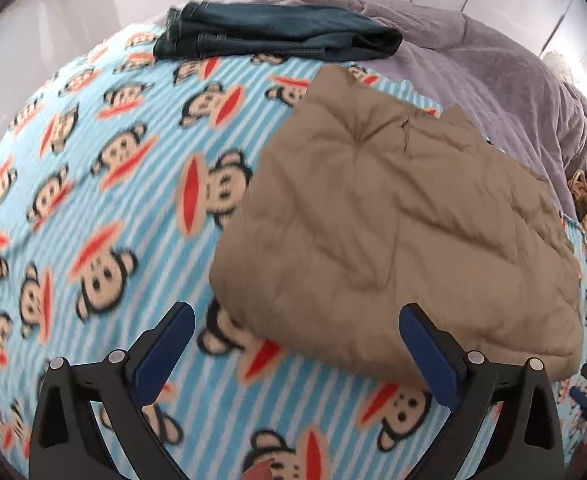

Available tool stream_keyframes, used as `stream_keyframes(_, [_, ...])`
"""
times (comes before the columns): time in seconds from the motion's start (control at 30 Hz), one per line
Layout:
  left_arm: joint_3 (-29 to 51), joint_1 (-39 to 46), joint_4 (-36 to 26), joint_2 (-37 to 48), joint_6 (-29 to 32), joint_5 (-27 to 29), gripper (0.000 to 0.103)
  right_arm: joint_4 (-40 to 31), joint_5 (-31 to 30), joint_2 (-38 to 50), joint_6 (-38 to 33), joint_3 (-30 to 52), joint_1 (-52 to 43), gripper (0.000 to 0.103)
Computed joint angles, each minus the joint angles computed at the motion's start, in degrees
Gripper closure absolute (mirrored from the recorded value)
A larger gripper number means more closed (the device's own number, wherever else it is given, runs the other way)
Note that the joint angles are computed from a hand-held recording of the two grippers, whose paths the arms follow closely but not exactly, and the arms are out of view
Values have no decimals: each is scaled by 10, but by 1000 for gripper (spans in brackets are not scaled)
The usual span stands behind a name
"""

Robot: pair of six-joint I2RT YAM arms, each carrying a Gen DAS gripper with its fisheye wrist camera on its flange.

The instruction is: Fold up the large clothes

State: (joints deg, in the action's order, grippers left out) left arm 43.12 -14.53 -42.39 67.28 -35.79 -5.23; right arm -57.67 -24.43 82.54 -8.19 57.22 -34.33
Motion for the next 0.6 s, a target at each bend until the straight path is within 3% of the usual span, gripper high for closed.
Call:
stream_keyframes(0.17, [-40, 10, 22, -27, -36, 59, 1, 0, -30, -4, 6, -17, -3, 12])
stream_keyframes(0.2, [-44, 11, 26, -28, -40, 67, 0, 2, -37, -4, 8, -21, -3, 1])
stream_keyframes(0.47, [-94, 51, 86, -36, -68, 186, 1, -11, -133, 43, 21, -44, -7, 0])
stream_keyframes(0.6, [-125, 87, 124, -39, -94, 230, 1, 3, -144, 60, 35, -56, 4, 0])
